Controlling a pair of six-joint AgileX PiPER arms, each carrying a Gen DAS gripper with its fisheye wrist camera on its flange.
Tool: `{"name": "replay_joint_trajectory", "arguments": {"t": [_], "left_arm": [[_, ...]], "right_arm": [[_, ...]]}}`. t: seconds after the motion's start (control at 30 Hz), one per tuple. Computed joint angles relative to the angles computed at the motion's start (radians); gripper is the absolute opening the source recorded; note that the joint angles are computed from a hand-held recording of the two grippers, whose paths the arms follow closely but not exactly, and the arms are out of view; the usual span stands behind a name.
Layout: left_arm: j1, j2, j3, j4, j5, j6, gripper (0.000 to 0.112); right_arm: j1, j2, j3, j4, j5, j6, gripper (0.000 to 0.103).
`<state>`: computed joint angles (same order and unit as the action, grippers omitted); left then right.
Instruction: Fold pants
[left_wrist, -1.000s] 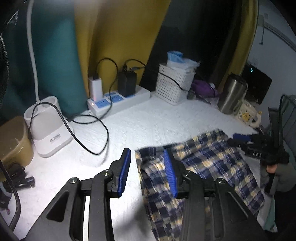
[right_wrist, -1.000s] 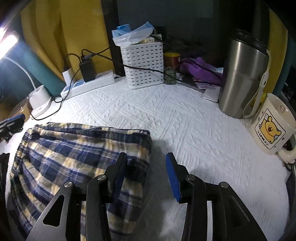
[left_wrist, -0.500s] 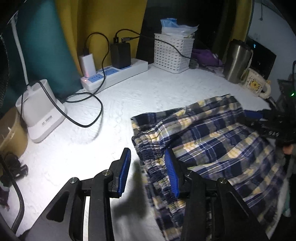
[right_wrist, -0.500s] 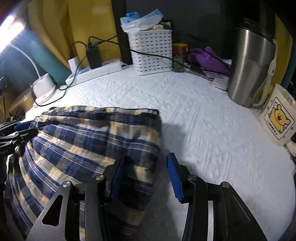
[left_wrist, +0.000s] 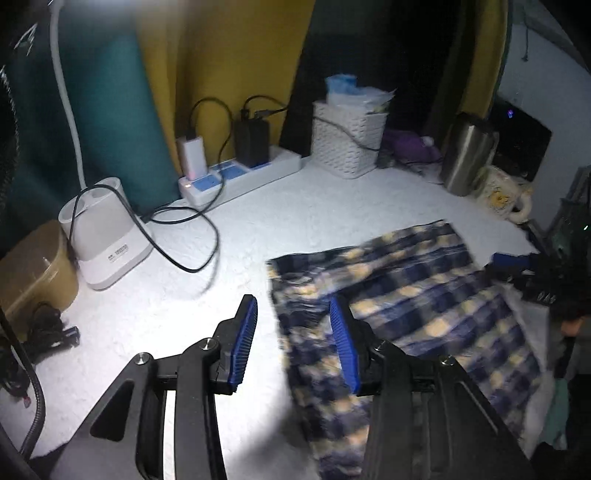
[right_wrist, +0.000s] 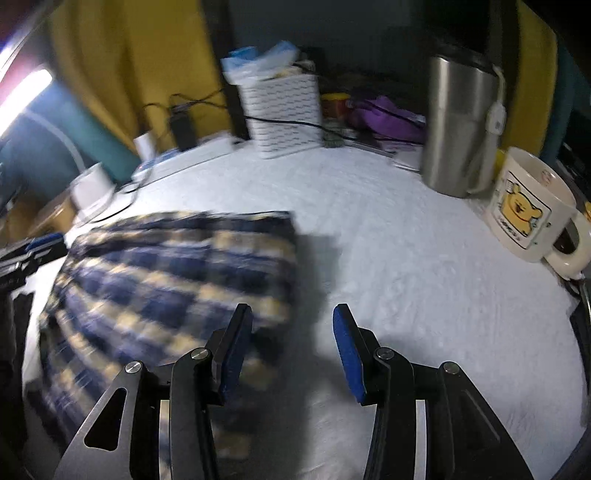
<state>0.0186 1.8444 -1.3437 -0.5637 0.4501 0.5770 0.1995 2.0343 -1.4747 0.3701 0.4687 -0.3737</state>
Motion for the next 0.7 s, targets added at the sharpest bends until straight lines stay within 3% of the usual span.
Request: {"name": "replay_joint_trajectory", "arguments": {"t": [0.07,0.2,0.37,0.43,0.53,0.7], "left_arm": [[-0.019,-0.008,0.017,0.022,0.001,-0.004,0.041],[-0.066,0.033,0.039,0.26,-0.048,-0.225,0.041],[-0.052,0.06,0.05,0.247,-0.085,-0.186,0.05],[-0.055,0.06,0.042,0.325,-0.087,-0.252,0.05],[-0.052,0.028,0.054,0.356,-0.091,-0.314,0.05],[-0.043,-0.064,0.126,0.145,-0.096,-0.128,0.05]], "right_arm": [[0.021,-0.001,0.026,-0.05,-0.02,0.031,0.046],[0.024,-0.017,0.101,-0.071,-0.083,0.035,0.046],[0.004,-0.052,0.16,-0.202,-0.12,0.142,0.046],[-0.011,-0.066,0.182,-0.26,-0.129,0.194,0.046],[-0.036,-0.105,0.224,-0.179,-0.132,0.143,0.047],[-0.037,-0.181,0.3,0.119,-0.158,-0.119,0.047]]}}
